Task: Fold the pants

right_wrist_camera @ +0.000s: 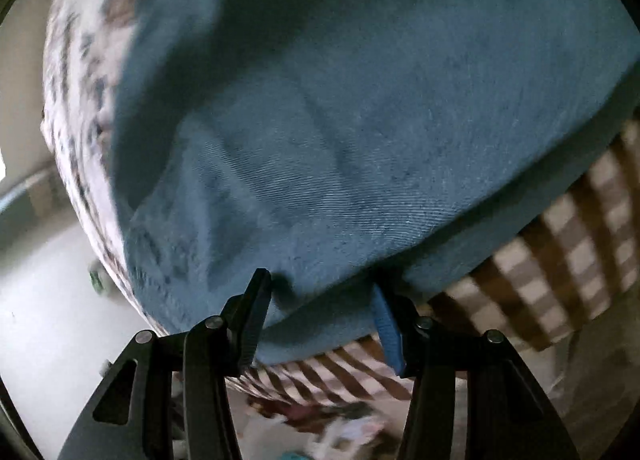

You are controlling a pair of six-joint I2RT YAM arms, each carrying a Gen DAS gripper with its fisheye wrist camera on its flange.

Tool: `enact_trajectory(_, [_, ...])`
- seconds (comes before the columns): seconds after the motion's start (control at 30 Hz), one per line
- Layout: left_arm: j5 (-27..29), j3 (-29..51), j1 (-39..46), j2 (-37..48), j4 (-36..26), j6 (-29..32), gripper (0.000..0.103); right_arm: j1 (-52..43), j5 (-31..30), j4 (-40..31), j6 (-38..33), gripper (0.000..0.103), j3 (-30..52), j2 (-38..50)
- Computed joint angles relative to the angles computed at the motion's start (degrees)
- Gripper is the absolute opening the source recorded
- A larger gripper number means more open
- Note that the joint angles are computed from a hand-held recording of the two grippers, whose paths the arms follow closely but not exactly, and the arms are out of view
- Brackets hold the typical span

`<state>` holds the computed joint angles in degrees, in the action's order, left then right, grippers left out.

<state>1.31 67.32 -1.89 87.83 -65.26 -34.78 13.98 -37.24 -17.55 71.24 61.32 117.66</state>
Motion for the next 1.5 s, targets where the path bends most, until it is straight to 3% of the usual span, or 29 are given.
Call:
enact_trajectory(0.1, [5.0, -3.5, 3.3, -0.2, 4.5, -0.1, 0.094, 1.3, 1.7, 8.4, 7.2, 0.052, -2.6, 0.7])
enact_trajectory(0.13, [5.5, -4.8, 3.4, -1.3, 6.3, -0.5, 0.085, 1.6, 2.4, 10.3, 8.5, 0.052, -3.7, 0.2])
enact_trajectory(0.17, [5.0, -5.4, 2.8, -2.1, 7.2, -0.6, 0.067, 2.2, 3.5, 11.7, 9.6, 0.049, -4.7, -0.7])
enact_trajectory(0.2, [3.2, -5.4, 1.2, -2.9, 7.7, 0.1, 0.059, 2.8, 4.4, 11.5, 9.8, 0.041, -4.5, -0.8])
enact_trajectory(0.23, [0.8, -4.8, -0.8, -3.1, 7.4, 1.1, 0.051, 3.5, 5.5, 11.0, 9.7, 0.012, -4.2, -1.2])
enact_trajectory(0.27, [-1.8, -4.2, -2.9, -3.3, 6.9, 1.6, 0.043, 4.3, 7.3, 8.7, 8.6, 0.006, -3.2, -1.8])
enact_trajectory(0.37, [-4.9, -4.0, -6.4, -5.2, 6.1, 1.5, 0.030, 7.4, 13.4, -1.3, 3.6, 0.005, 2.7, -3.1])
enact_trajectory(0.43, [-5.6, -4.8, -5.6, -7.9, 5.1, 2.1, 0.010, 8.9, 16.1, -5.3, 2.0, 0.004, 4.5, -4.8])
enact_trajectory(0.67, [1.5, -5.8, 0.3, -10.3, 4.3, 7.0, 0.010, 8.4, 18.1, -19.0, -7.6, 0.004, 5.7, -13.4])
enact_trajectory(0.73, [2.6, -6.3, 1.7, -10.6, 4.4, 8.9, 0.012, 9.1, 17.8, -21.9, -10.6, 0.004, 6.6, -11.6])
enact_trajectory(0.87, [3.6, -7.0, 2.2, -11.1, 4.8, 9.4, 0.015, 7.0, 11.4, -17.9, -11.1, 0.009, 3.9, -6.9])
enact_trajectory(0.9, [4.8, -7.1, 2.6, -11.3, 5.0, 9.4, 0.019, 6.2, 10.0, -16.8, -10.1, 0.009, 3.2, -6.7])
enact_trajectory(1.07, [14.2, -10.1, 5.7, -14.4, 8.9, 6.7, 0.067, 3.3, 6.3, -8.3, -5.3, 0.019, -3.9, -11.1])
enact_trajectory(1.13, [12.6, -9.9, 3.6, -12.3, 9.3, 5.9, 0.068, 2.9, 5.5, -5.0, -3.5, 0.019, -6.4, -12.4])
enact_trajectory(1.2, [9.4, -10.0, 1.6, -10.6, 9.9, 5.6, 0.065, 1.9, 5.1, -2.0, -2.3, 0.019, -10.4, -14.4])
enact_trajectory(1.23, [7.1, -10.2, 0.5, -10.3, 10.3, 4.9, 0.045, 2.1, 5.4, -1.2, -1.3, 0.014, -10.7, -14.3])
enact_trajectory(1.27, [6.6, -10.1, 0.2, -10.4, 10.4, 5.1, 0.035, 2.4, 6.6, -2.0, -1.1, 0.006, -10.4, -14.3])
enact_trajectory(1.33, [0.9, -8.3, -2.0, -11.1, 8.3, 5.7, 0.002, 2.9, 8.7, -4.6, -1.8, 0.005, -10.4, -17.2])
enact_trajectory(1.5, [0.4, -5.4, 0.7, -15.1, 4.4, 8.1, 0.002, 3.8, 11.4, -11.8, -6.0, 0.005, -6.8, -21.9])
